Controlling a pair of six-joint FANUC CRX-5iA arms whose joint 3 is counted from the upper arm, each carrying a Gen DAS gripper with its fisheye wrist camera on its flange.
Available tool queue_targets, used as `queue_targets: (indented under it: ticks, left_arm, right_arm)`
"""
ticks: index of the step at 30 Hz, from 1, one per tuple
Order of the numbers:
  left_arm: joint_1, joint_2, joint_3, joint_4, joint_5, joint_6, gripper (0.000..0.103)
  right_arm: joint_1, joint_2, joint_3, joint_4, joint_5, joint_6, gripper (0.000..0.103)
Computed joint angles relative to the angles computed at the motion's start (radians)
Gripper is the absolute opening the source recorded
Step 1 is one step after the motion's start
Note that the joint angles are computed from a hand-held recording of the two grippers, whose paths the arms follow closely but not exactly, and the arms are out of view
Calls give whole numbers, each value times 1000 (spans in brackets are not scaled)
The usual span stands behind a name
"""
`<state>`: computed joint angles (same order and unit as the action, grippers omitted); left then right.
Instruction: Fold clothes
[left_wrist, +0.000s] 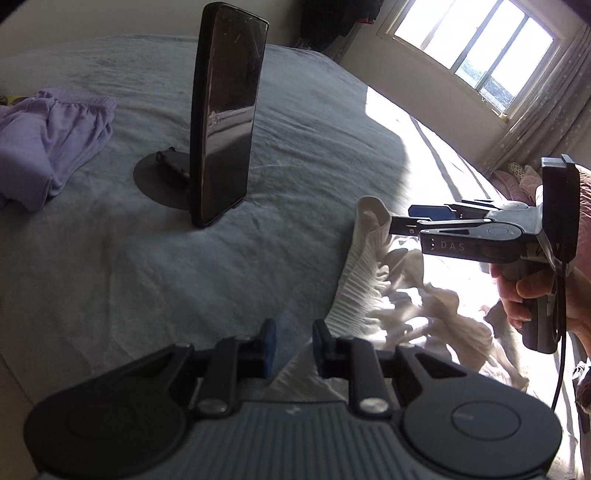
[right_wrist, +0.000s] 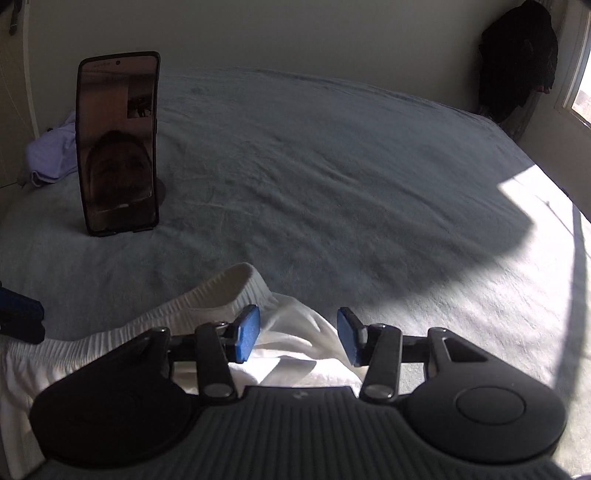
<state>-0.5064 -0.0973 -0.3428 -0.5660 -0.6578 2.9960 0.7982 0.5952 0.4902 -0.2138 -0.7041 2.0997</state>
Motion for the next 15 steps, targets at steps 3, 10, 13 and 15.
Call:
queue_targets:
  ticks: [3,10,13,15]
  left_arm:
    - [36,-22,-41,69,63,-84,22]
    - [136,-100,-179,296,233,-287,25]
    - [190,-135,-272,481,329,-457,25]
    - [210,-149,-312,576,361,-542,25]
  right_arm:
    - [13,43,45,36,-12,-61,49]
    - [3,59,87,21,-40,-79,49]
    - [-24,53,122,-39,-97,-37,49]
    - [-43,61,164,-87,-163,-8,49]
